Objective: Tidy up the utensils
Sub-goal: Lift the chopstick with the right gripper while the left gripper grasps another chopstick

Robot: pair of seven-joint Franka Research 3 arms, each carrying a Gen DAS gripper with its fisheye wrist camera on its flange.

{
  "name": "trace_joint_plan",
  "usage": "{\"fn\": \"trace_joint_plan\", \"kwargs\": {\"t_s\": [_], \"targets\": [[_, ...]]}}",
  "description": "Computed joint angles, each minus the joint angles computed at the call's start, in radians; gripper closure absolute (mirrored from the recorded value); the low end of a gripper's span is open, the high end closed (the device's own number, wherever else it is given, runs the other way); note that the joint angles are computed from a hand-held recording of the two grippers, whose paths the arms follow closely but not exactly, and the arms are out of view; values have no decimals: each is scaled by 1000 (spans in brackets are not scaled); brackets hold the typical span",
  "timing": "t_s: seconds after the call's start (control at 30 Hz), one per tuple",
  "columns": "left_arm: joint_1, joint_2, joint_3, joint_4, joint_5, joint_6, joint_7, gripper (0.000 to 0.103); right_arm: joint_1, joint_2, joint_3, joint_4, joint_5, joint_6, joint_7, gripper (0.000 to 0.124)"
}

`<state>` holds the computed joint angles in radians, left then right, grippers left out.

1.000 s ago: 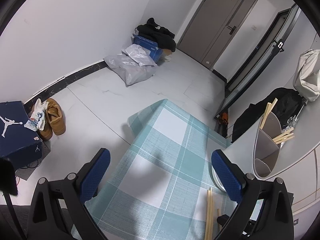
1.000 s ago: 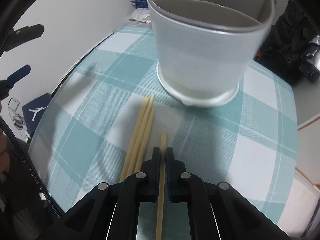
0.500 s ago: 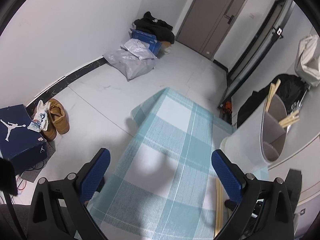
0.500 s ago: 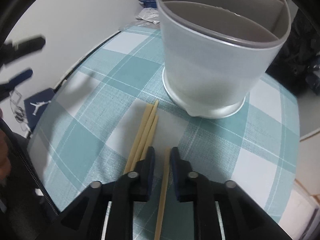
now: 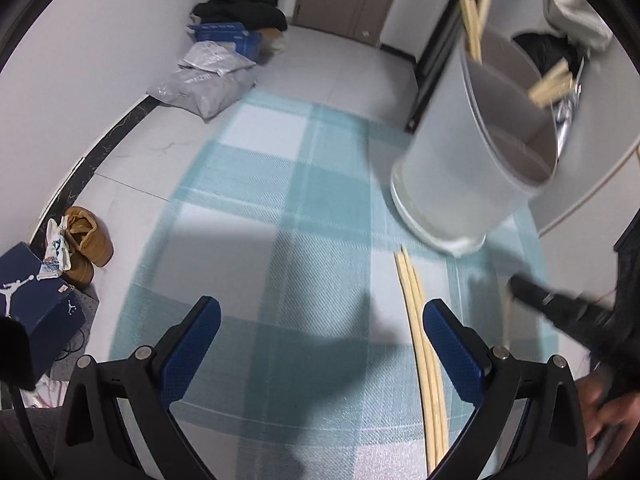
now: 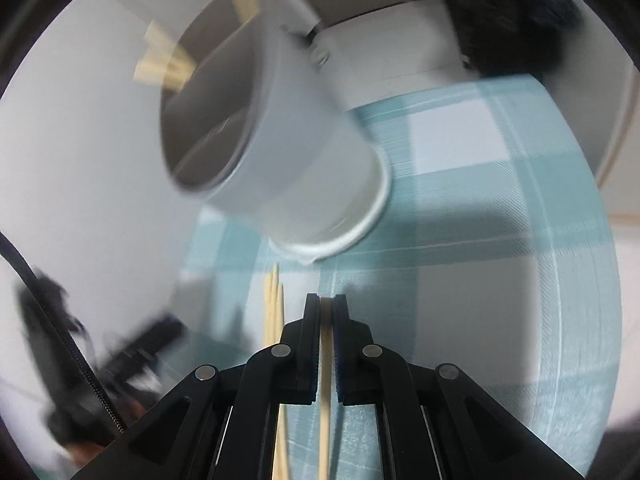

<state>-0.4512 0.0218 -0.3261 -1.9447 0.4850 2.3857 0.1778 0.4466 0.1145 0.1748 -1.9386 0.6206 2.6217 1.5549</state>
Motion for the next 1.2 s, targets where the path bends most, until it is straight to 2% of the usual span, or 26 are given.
{"fn": "trace_joint_plan", "kwargs": {"t_s": [0.17,0.23,0.33,0.47,0.53,0.63,0.73,0.9,1.03,1.13,1.2], "targets": [[-19,49,-8,54,-24,-67,60,3,-32,-16,7,-23,218,38,-118,119],[-26,63,-8,76,-31,-98,86,3,-44,-25,10,-38,344,35,-208,119],[-38,86,-10,107,-56,-120,137,3,-50,-42,4,-67,468,36,-260,119],[-65,139,-12,182,-51,-210,199,3,-39,-73,-6,-93,500,102,-320,119],[-67,140,-6,177,-73,-195,197,3,-38,-80,-11,-83,551,96,-373,119],[-70,133,-1,177,-82,-214,185,3,-35,-92,-16,-85,604,92,-425,119],[-74,137,0,188,-80,-237,179,3,-36,-99,-24,-90,615,71,-427,119],[-76,141,0,201,-93,-253,178,3,-30,-101,-27,-89,542,87,-407,119],[-77,114,4,177,-65,-227,137,3,-26,-109,-27,-93,524,103,-415,119],[-92,154,2,239,-30,-323,130,3,-23,-111,-28,-95,524,102,-422,119],[-103,164,4,252,-1,-344,120,3,-20,-112,-27,-97,497,109,-413,119]]}}
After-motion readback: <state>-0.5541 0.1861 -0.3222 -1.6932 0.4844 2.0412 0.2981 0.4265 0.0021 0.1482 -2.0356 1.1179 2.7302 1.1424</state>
